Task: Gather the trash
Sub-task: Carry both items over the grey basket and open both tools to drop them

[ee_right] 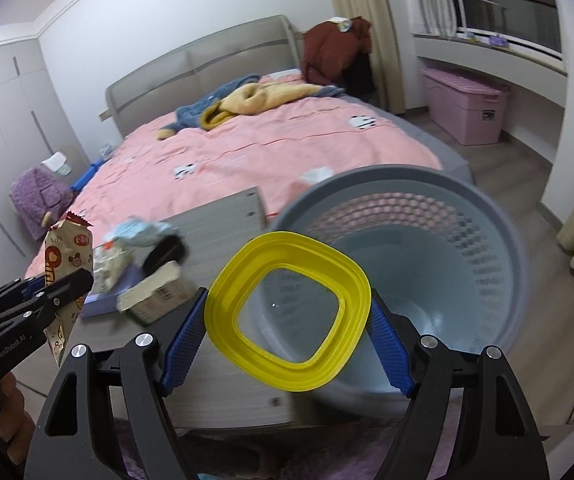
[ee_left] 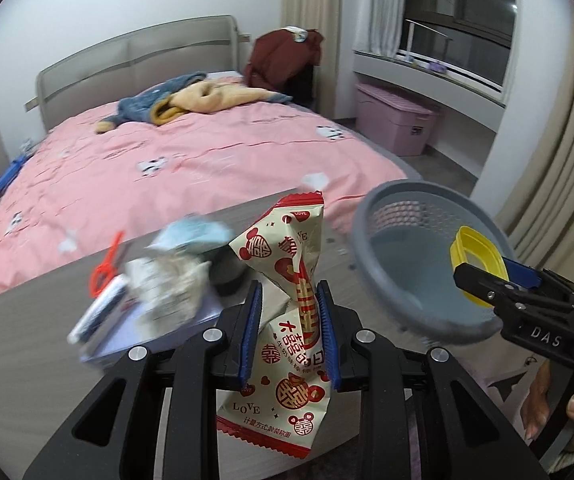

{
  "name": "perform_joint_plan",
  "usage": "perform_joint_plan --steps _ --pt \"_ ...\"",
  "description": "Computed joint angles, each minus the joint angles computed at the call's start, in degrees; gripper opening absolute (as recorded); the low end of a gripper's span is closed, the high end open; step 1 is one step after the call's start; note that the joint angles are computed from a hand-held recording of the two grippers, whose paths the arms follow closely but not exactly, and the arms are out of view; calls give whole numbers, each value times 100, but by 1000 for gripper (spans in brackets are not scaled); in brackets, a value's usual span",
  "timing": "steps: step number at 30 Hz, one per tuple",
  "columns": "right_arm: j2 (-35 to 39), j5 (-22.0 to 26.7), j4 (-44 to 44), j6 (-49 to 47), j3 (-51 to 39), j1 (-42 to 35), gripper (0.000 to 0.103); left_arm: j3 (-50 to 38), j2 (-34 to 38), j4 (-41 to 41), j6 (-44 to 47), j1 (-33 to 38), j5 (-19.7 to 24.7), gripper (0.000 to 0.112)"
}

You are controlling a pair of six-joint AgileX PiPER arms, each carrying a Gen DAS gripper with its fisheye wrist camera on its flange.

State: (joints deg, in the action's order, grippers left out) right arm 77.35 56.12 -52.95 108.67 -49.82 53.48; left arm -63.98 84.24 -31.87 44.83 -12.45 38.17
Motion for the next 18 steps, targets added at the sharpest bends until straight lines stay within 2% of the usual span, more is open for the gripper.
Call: perform_joint_plan --steps 5,8,13,18 --pt "-558 -20 179 -92 576 -372 75 -347 496 881 -1118 -1135 -329 27" --pt "-784 -170 318 -300 837 -673 75 -715 911 1198 -1575 -1576 -354 27" --pt "-941 -587 407 -574 1112 -1184 75 -1140 1417 1397 -1862 -1993 -394 27" --pt "-1011 -1125 641 -1158 1285 -1827 75 -1663 1914 1580 -2120 -2162 -193 27"
